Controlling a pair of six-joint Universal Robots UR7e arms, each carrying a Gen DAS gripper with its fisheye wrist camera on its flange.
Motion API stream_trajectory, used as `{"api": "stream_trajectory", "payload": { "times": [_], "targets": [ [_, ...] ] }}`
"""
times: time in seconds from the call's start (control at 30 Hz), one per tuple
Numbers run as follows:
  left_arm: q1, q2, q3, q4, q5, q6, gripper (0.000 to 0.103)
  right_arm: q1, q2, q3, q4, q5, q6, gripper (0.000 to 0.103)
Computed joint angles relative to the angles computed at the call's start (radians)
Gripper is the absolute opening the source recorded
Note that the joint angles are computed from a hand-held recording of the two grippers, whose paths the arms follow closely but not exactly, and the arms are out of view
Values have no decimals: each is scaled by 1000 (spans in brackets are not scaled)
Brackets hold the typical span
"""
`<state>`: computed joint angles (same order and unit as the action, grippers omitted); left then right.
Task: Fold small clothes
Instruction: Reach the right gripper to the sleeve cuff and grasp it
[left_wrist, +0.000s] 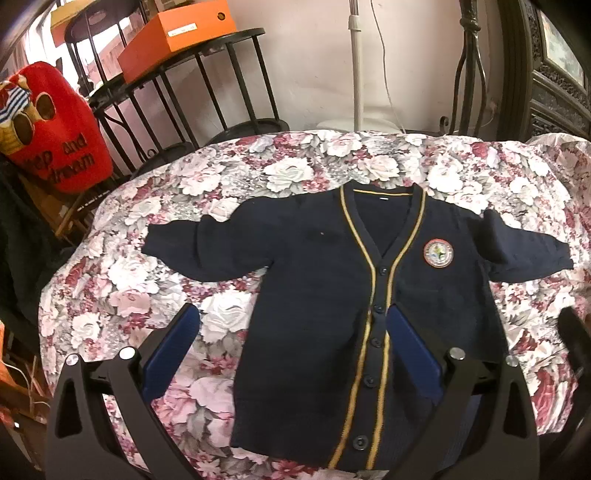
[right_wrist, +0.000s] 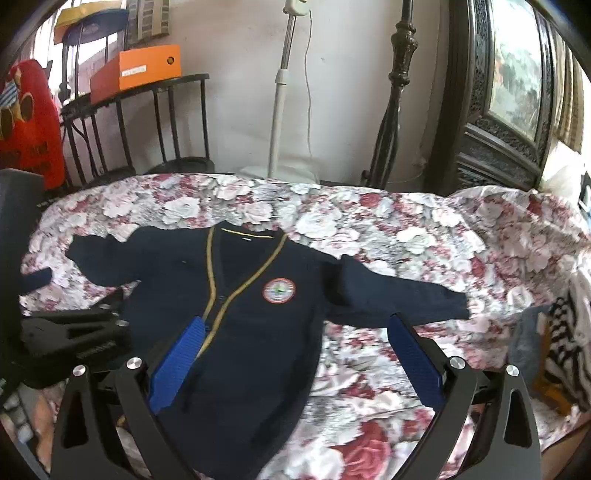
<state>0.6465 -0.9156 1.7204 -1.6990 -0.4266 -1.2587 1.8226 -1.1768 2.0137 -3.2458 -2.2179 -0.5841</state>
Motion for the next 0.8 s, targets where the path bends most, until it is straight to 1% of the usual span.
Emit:
{"api": "stream_trajectory", "payload": {
  "times": [0.03,0.1,0.13,0.17,0.23,0.3,0.4,0.47,0.53,0.57,0.6,0.67,0.7,0.8],
  "targets": [
    [0,-3,0,21,1,-12,98,-1,1,-2,-5,-10,-11,100],
    [6,-21,14,52,-7,-31,98,-6,-1,-20,58,-32,-2,100],
    [9,-29,17,65,-15,-38,98,-12,-3,-30,101,-39,8,100],
    [12,-29,12,73,-21,-39,98,-29,-6,-52,186,-50,31,100],
    [30,-28,-2,78,-50,-36,98,-44,-4,-81,267,-50,70,100],
    [49,-27,-9,61,-80,-22,98,-64,-8,-99,277,-38,93,100],
    [69,-11,-28,63,-108,-8,99,-100,-13,-128,288,4,125,100],
    [80,15,-57,66,-117,8,99,-131,-15,-141,282,53,147,100],
    [101,41,-81,45,-143,37,99,-166,-16,-159,304,109,184,100],
    [108,52,-93,40,-155,47,99,-187,-14,-174,338,137,220,100],
    [123,72,-117,28,-185,70,98,-205,-9,-193,371,153,252,100],
    [139,108,-158,37,-209,95,99,-244,4,-230,434,180,328,100],
    [143,125,-177,56,-208,98,98,-259,8,-241,443,191,354,99],
    [149,173,-230,75,-191,124,98,-326,7,-262,422,279,468,99]
  ]
}}
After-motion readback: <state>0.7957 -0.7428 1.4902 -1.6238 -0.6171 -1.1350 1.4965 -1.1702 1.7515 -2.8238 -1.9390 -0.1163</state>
